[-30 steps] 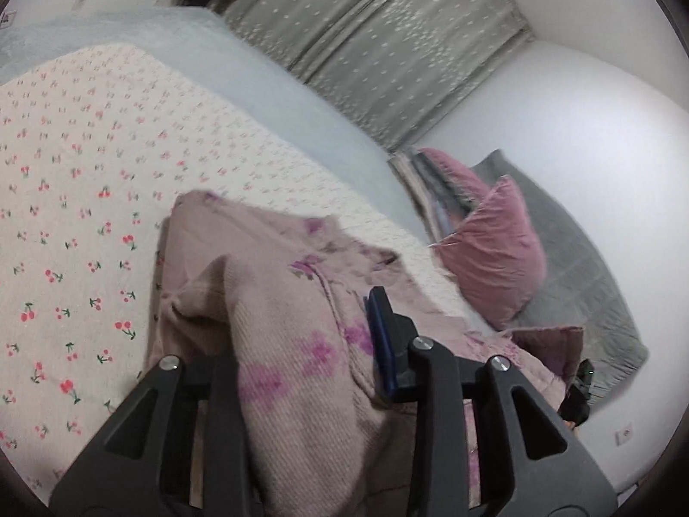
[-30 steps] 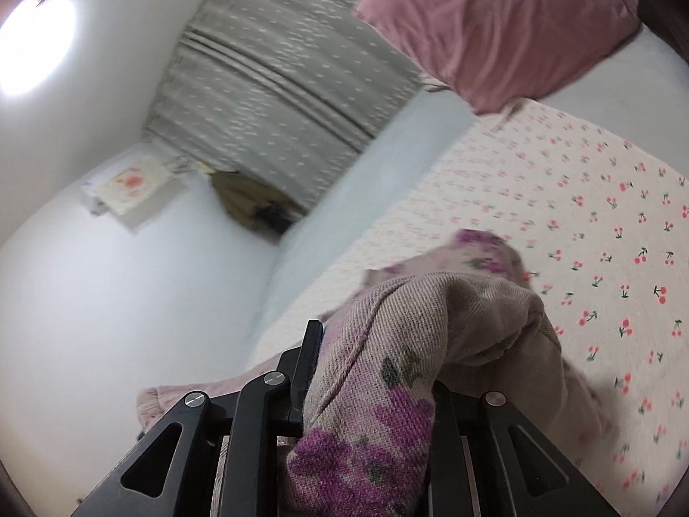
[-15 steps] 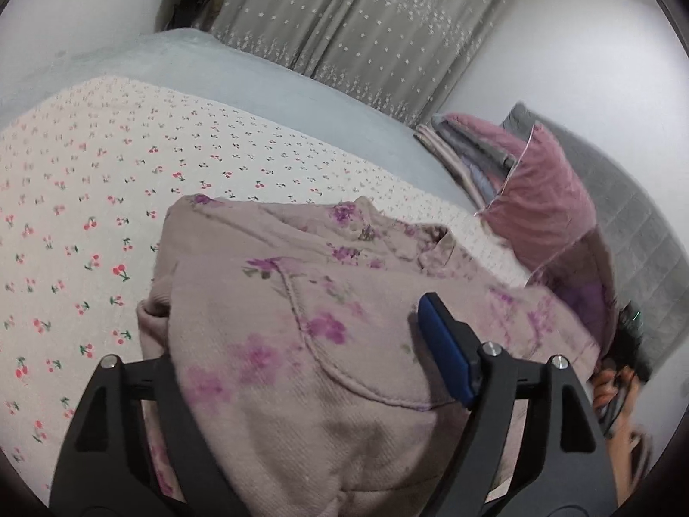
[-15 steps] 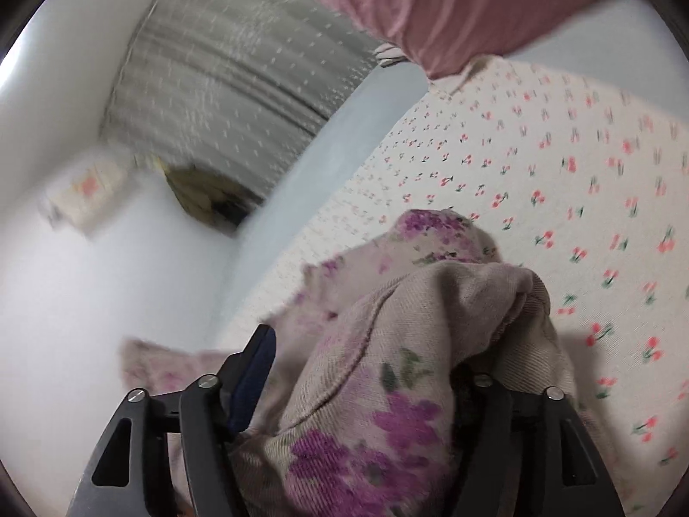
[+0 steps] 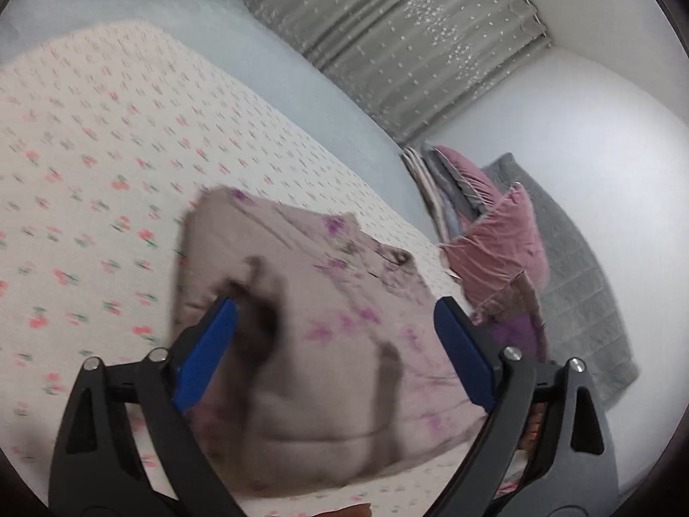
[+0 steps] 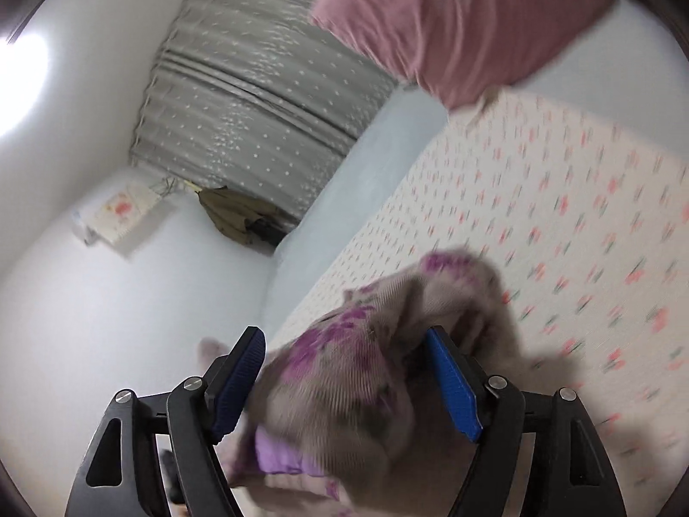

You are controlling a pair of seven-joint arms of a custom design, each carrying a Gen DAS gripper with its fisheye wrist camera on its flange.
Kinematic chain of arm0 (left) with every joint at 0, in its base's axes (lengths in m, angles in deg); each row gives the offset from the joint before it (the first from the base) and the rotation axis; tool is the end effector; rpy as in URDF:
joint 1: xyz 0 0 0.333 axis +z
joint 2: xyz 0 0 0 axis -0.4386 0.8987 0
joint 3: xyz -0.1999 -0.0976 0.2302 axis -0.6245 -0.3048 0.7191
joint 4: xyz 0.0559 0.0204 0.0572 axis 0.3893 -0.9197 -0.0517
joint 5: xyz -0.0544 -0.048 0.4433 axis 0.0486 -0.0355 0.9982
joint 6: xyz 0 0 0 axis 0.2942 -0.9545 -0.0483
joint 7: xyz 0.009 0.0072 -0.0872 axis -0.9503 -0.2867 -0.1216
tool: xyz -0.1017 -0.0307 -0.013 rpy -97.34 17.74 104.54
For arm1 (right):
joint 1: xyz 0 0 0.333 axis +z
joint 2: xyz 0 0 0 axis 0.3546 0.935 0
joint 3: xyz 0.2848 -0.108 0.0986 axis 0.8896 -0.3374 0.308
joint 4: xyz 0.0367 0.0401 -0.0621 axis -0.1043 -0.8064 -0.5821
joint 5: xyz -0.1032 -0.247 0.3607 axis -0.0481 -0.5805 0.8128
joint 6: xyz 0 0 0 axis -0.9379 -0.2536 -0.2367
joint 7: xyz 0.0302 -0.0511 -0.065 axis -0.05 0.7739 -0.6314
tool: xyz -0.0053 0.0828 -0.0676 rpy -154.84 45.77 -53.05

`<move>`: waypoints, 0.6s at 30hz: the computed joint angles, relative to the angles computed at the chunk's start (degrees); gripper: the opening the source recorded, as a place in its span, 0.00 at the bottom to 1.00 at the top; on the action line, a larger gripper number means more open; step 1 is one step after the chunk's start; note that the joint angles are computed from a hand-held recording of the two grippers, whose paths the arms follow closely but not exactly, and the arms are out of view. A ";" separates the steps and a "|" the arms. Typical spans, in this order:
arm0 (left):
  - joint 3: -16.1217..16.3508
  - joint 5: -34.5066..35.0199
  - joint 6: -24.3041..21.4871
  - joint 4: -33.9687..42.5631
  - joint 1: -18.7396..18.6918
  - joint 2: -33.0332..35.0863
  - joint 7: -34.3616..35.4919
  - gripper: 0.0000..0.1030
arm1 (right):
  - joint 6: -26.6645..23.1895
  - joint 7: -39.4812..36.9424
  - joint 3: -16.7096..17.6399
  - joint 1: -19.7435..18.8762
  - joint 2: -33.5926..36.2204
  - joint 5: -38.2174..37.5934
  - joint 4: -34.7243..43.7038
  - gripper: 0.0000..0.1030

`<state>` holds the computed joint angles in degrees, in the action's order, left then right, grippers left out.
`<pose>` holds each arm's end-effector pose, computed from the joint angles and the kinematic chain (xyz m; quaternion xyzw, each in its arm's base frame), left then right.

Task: Fold large clothes

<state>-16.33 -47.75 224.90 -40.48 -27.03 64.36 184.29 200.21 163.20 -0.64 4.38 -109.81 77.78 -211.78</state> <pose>0.7282 -0.2374 0.5370 0.5638 -0.6531 0.4990 0.0812 0.4354 0.1881 0.5796 -0.2554 0.7687 -0.1268 0.5726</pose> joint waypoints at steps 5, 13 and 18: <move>1.29 3.34 8.88 -7.81 -1.14 -6.02 2.88 0.92 | -11.21 1.59 1.20 -0.88 -11.48 -3.91 -2.59 0.75; 1.68 5.93 11.91 -16.42 -4.41 -12.57 18.43 0.92 | -34.69 -1.69 -0.30 4.71 -5.87 -12.58 5.52 0.75; 3.32 16.19 5.06 -16.16 -7.88 -12.21 23.32 0.92 | -36.36 -3.56 0.03 5.77 4.52 -18.18 12.69 0.75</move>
<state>-13.01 -31.57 229.96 -56.64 -34.91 52.15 207.61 163.84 159.64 -0.61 10.15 -105.29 59.61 -199.09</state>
